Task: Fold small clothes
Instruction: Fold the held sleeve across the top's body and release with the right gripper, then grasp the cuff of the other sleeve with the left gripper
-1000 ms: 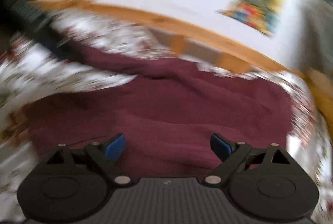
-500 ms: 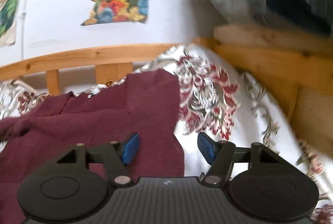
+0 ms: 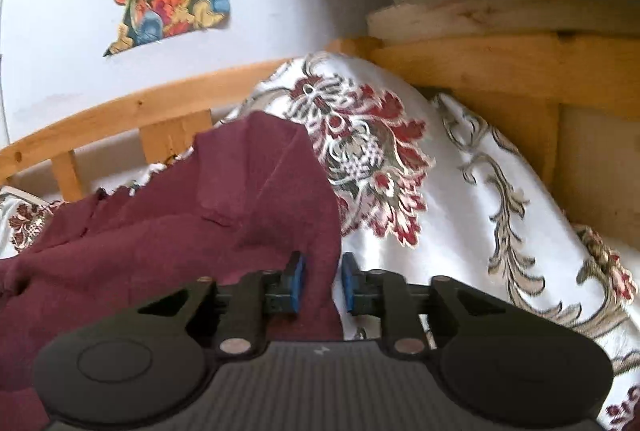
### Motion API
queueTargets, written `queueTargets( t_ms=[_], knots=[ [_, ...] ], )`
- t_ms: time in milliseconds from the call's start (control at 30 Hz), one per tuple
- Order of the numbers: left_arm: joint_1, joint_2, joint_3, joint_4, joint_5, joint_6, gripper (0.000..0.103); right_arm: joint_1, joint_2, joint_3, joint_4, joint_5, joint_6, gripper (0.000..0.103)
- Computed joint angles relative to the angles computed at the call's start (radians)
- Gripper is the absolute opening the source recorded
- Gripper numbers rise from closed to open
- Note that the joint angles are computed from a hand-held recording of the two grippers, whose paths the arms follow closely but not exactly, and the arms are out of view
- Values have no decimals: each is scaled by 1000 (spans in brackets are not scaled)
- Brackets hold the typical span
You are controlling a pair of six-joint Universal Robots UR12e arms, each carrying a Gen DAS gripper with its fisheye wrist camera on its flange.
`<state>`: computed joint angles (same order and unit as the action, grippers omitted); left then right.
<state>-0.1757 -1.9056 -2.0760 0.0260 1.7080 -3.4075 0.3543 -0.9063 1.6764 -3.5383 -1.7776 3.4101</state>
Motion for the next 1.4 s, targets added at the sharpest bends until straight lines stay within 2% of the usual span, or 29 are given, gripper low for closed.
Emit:
queueTargets(
  t_ms=[67,133,200,267,367,400,467,567,667,700,767,833,900,967,1033,1133,1200,1333,1400],
  knots=[
    [4,10,-23,61,-27,-7,102,0,0,2,-8,-5,9,38],
    [9,28,-50,123,-25,-18,102,2,0,4,-11,-16,11,47],
    [13,54,-70,149,-3,-24,102,7,0,3,-16,-33,2,53],
    [21,86,-92,157,27,-23,102,15,-2,2,-16,-55,-7,63],
    [35,144,-130,144,103,-37,102,32,-1,2,-26,-105,-13,76],
    [49,165,-152,157,114,-51,102,40,-1,2,-35,-122,-15,79],
    [74,201,-189,175,141,-81,102,52,1,3,-63,-144,-31,92],
    [111,270,-244,129,231,-154,102,73,2,6,-112,-161,-64,100],
    [142,317,-282,98,351,-206,102,86,-13,18,-115,-122,-80,103],
    [151,325,-292,100,399,-211,102,91,-20,27,-114,-100,-84,103],
    [182,336,-304,112,439,-178,102,101,-31,40,-112,-69,-101,103],
    [223,349,-311,114,429,-152,102,112,-45,57,-100,-41,-119,103],
    [272,357,-316,125,375,-146,102,121,-57,71,-89,-16,-130,103],
    [322,364,-316,117,304,-167,102,131,-68,85,-80,1,-140,103],
    [361,363,-316,125,264,-216,102,142,-79,98,-73,7,-135,103],
    [392,345,-311,147,237,-261,97,159,-104,122,-20,19,-96,103],
    [400,332,-303,160,239,-259,95,167,-116,136,17,34,-112,103],
    [398,324,-280,124,242,-223,72,186,-119,149,37,19,-183,103],
    [383,319,-266,95,281,-215,58,190,-119,150,35,19,-194,103]
  ],
)
